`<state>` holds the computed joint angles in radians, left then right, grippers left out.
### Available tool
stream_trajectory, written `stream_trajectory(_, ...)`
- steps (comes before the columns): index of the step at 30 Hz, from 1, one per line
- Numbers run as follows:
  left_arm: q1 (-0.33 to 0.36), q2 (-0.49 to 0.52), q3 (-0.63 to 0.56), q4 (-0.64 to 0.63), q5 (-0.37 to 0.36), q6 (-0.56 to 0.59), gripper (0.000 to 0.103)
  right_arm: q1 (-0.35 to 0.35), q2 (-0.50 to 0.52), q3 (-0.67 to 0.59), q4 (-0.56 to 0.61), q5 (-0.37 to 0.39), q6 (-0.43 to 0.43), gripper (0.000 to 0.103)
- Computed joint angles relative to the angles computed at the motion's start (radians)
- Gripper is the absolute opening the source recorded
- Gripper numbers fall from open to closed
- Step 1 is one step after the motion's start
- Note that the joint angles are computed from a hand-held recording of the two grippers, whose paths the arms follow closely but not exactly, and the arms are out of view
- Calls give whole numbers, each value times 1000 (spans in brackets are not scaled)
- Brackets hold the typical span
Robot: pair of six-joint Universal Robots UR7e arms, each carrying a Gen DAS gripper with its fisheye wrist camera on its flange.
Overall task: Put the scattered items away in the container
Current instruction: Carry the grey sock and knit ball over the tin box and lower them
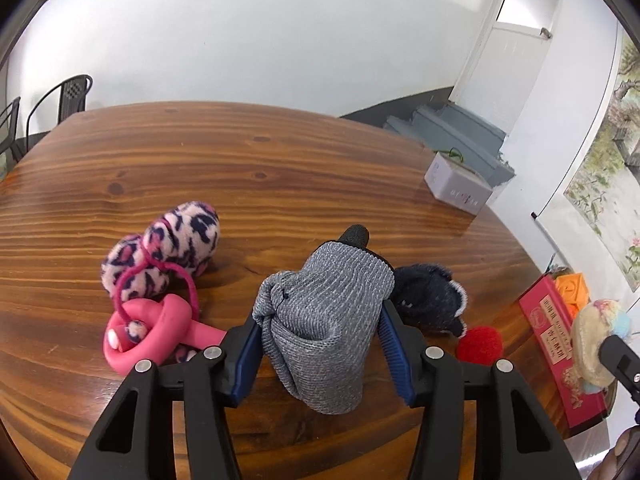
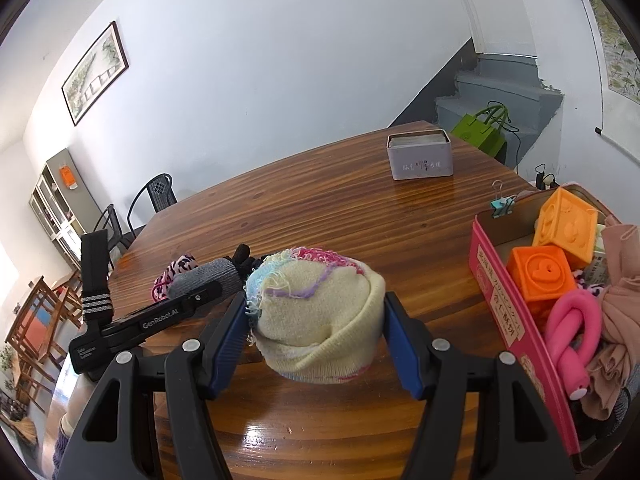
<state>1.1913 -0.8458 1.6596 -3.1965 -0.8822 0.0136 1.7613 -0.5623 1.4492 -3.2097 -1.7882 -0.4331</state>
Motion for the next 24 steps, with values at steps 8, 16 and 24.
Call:
stream_trajectory(8,-58,-42,65,-129,-27,22,55,-3,-13,11,-21,13,12,69)
stream_trajectory(16,-118,-27,77,-157,-91,46,55,-9,-51,55,-118,36,13,69)
stream_trajectory(24,-165,14,58,-124,-141,29,56,-61,-141,129,-221,59,53,69)
